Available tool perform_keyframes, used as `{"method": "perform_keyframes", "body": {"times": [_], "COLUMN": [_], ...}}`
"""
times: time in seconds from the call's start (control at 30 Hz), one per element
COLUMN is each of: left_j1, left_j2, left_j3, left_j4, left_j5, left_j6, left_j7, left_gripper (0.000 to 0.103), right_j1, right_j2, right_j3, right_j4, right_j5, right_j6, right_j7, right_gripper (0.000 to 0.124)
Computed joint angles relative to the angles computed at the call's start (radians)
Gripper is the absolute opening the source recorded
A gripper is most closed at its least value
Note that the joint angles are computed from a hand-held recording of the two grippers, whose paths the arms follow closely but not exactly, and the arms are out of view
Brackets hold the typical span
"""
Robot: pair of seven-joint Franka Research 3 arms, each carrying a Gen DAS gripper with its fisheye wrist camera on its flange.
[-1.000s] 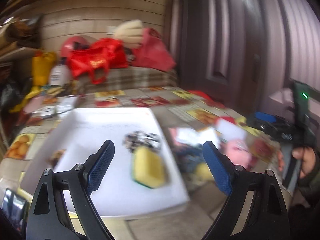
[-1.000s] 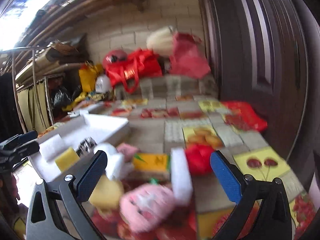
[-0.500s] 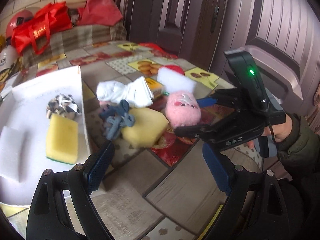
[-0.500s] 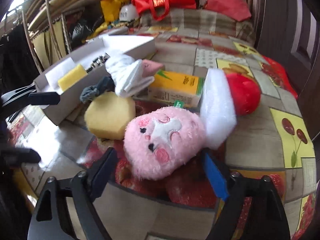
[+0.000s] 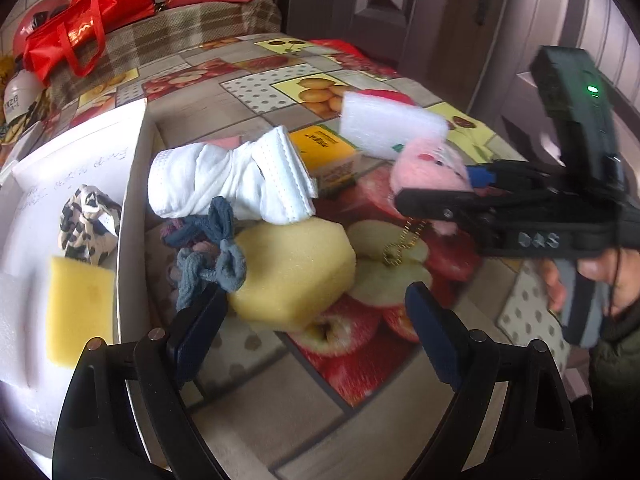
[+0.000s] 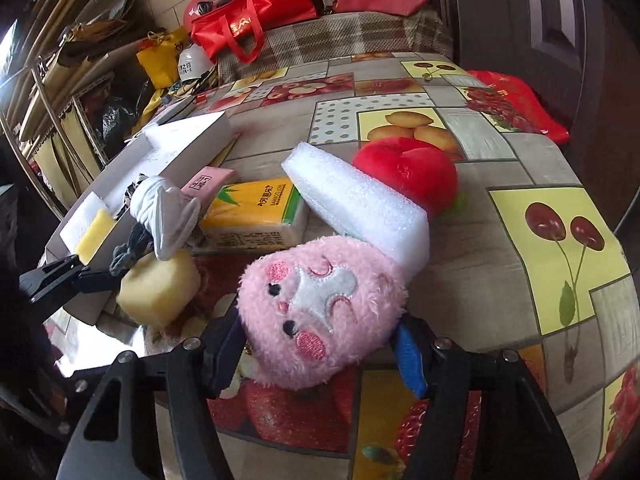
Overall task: Organize soft objects
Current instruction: 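Grasp the large yellow sponge with the left tool while the right grasps the pink fluffy ball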
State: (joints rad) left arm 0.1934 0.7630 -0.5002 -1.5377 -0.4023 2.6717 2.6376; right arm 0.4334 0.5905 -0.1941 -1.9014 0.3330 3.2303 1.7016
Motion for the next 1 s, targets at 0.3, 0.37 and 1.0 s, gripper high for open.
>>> {"method": "perform_keyframes", "body": {"times": [0.3,0.37,1.0], "left_j1": [-0.029,-0.016,-0.038], "left_j2": [0.038,0.034,-0.01], "left_j3": [0.016,0.006,0.056], "left_j4": [0.049,0.046,0.039], "left_j5": [0.055,0.056,-0.015], "left_j6": [0.04,0.02,-0.057], "left_j7": [-0.079,-0.081,-0.126], "left_gripper": [0.09,0.09,0.09], "right_j1": [-0.081,-0.092,-0.181], "right_j2": [-0.012,-0.015,-0.015], "right_j3": [0.092,0.106,0.203], "right_j4": [-0.013,-0.018,-0.018], "right_j5": [0.025,0.03,0.058], "right_j6": [0.03,0.038,0.064], "right_j7": [-0.023,-0.029,-0.07], "right_gripper": [0.066,0.066,0.066]}}
